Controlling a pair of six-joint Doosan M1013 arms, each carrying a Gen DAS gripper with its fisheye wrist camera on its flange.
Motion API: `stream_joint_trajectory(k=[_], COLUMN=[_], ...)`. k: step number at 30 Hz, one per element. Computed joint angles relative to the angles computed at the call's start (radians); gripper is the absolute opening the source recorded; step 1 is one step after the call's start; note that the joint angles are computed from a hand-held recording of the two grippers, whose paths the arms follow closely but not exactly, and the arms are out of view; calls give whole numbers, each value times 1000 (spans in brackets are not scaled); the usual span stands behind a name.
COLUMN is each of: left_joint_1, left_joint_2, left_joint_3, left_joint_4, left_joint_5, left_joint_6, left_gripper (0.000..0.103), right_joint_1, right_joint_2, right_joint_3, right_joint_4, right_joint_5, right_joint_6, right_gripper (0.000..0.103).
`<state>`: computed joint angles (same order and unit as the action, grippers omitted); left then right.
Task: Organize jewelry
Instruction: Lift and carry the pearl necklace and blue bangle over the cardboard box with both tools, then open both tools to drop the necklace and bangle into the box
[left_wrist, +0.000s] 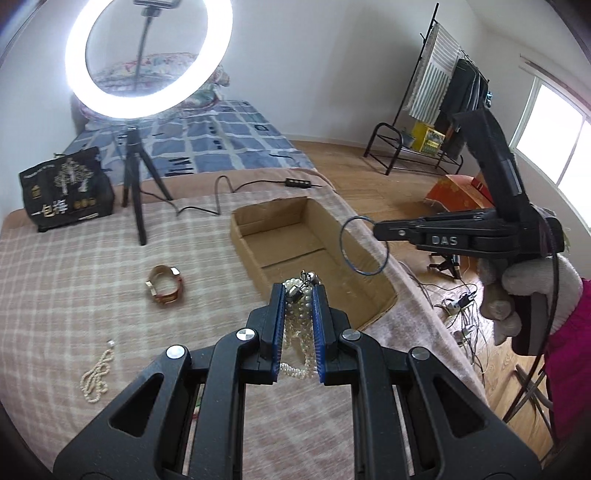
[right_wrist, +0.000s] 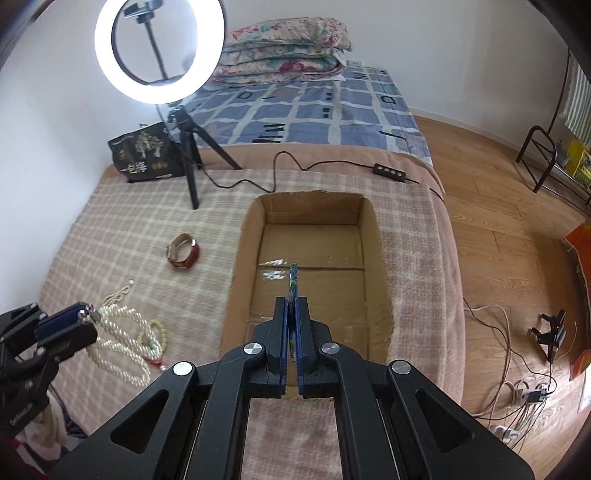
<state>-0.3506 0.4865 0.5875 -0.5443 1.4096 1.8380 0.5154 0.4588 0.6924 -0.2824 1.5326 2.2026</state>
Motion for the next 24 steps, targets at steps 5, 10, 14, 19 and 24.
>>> stream_joint_trajectory(k=[5,10,14,19,24], left_joint_1=[-33,-57,-72,-83,-90], left_joint_2=[41,79,93,102,111], left_joint_3=[-69,-123,-128,-122,-122], left_joint_4=[2,2,11,14,22], left_joint_5=[9,26,29,42,64], left_joint_6=[-18,-46,-55,-59,-56], left_gripper=[12,12,12,12,12], right_joint_1=[-31,-61,-81,-97,-108], right_joint_2=[11,19,33,39,44], right_joint_3=[-8,-9,-16,-5,7], right_joint_4=[0,16,33,53,82], right_joint_5=[9,-13,-24,-53,-77], right_joint_6=[-31,-48,-59,-64,-70], right_gripper=[2,2,2,2,2])
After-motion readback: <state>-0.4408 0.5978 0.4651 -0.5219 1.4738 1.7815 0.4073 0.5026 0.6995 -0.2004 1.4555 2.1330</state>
